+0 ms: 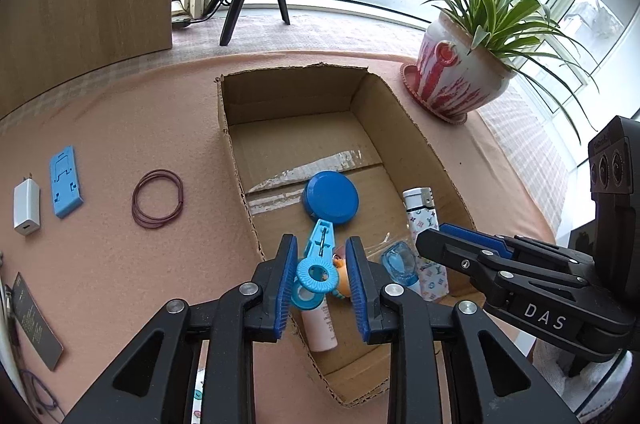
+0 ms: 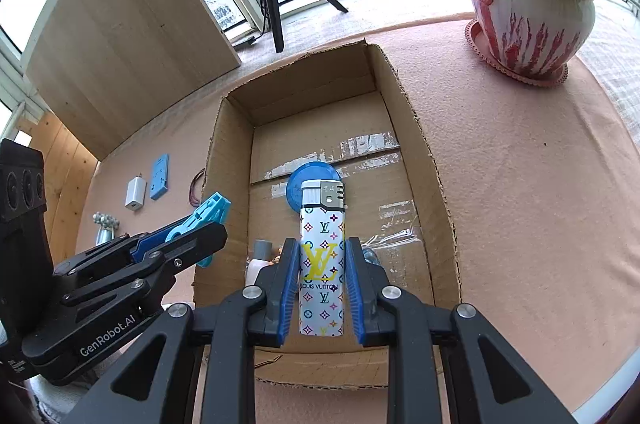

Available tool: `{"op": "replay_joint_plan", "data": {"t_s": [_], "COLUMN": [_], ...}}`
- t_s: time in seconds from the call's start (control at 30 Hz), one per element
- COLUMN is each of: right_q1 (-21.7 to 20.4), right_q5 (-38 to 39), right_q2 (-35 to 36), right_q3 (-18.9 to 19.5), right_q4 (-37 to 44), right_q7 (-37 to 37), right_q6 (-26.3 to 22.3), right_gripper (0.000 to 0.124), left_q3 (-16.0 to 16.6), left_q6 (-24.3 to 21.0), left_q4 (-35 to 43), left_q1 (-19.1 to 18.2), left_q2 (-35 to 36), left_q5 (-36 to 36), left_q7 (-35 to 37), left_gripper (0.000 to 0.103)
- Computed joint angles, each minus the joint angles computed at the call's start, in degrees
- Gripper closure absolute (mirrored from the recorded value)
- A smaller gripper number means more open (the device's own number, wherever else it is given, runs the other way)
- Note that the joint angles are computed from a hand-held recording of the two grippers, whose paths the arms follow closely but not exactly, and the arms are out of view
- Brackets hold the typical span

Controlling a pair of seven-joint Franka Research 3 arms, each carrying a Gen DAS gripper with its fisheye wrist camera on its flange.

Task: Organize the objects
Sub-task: 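Carry the blue clip and lighter into the box and release them, then move the left tool to the white lotion bottle and close on it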

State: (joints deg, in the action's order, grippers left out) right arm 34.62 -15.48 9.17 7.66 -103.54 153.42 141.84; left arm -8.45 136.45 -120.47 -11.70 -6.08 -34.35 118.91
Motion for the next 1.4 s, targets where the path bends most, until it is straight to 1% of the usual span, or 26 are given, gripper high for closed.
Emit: {"op": "replay_joint_plan", "data": {"t_s": [0.07,0.13,0.17,0.2,0.4,0.5,0.6,0.8,0.83,0.9,1.0,1.13,1.2,1.33,1.37,1.4], "right_q1": [-0.09,-0.3,-0.23,-0.18,-0.61,-0.51,0.14,2.67,3.12,4.07,5.44,7.24,8.13,9.67,9.99,10.21], "right_q5": [0.01,0.57,0.02,-0.65,1.3,2.45,2.55,1.38,1.4,1.57,2.23,3.28,3.75,4.33,4.41,4.57], "right_q2": [-0.26,-0.59,-0.9,-1.11,-1.43,-1.3,-0.54,2.68,3.26,4.63,6.87,10.09,11.51,13.41,13.71,14.0], "right_q3": [-0.12,-0.16,-0.31,-0.4,0.33,0.71,0.93,0.92,0.89,0.8,0.66,0.12,-0.22,-1.0,-1.18,-1.3], "right_q4": [-0.56,-1.27,-1.83,-2.2,-3.27,-3.3,-2.0,3.46,4.32,6.33,9.62,14.14,16.2,18.88,19.27,19.66], "right_q7": [0.44,1.14,2.48,3.65,3.52,2.94,2.24,0.93,0.68,0.09,-1.45,-3.09,-3.71,-4.13,-4.11,-4.18], "right_q6": [0.54,1.25,1.8,2.13,4.32,5.73,5.75,3.58,3.36,2.92,2.01,0.74,0.01,-0.79,-0.89,-0.95], "right_gripper": [0.102,0.088,0.076,0.07,0.07,0.07,0.07,0.07,0.07,0.07,0.07,0.07,0.07,0.07,0.07,0.07], "left_q3": [0.22,0.43,0.51,0.57,1.91,3.41,5.2,9.06,9.75,10.87,12.39,13.82,14.35,13.16,12.78,12.43], "left_q6": [0.35,0.13,0.06,0.21,1.22,1.49,1.93,2.81,3.03,3.55,3.34,1.02,-1.66,-4.1,-4.42,-4.91], "left_q4": [-0.19,-0.36,-0.54,-0.84,-3.19,-4.74,-6.24,-7.92,-7.96,-7.98,-7.19,-4.66,-2.68,0.07,0.54,0.99], "left_q1": [0.12,0.27,0.35,0.42,1.39,2.43,3.93,8.69,9.56,11.43,14.05,17.52,19.29,22.57,23.17,23.69], "left_q2": [-0.16,-0.36,-0.57,-0.83,-3.15,-4.92,-6.66,-8.35,-8.27,-7.81,-6.17,-2.78,-0.83,2.39,3.0,3.49], "left_q5": [-0.98,-1.53,-1.61,-1.58,-0.59,0.27,1.48,5.68,6.18,7.29,8.1,6.1,3.45,2.88,3.02,3.22], "left_q7": [-0.05,-0.23,-0.31,-0.39,-1.43,-1.85,-2.35,-4.69,-4.91,-5.54,-5.6,-4.77,-3.59,-3.23,-3.1,-3.0], "left_gripper": [0.048,0.047,0.047,0.047,0.047,0.047,0.047,0.047,0.047,0.043,0.042,0.042,0.042,0.044,0.045,0.05]}}
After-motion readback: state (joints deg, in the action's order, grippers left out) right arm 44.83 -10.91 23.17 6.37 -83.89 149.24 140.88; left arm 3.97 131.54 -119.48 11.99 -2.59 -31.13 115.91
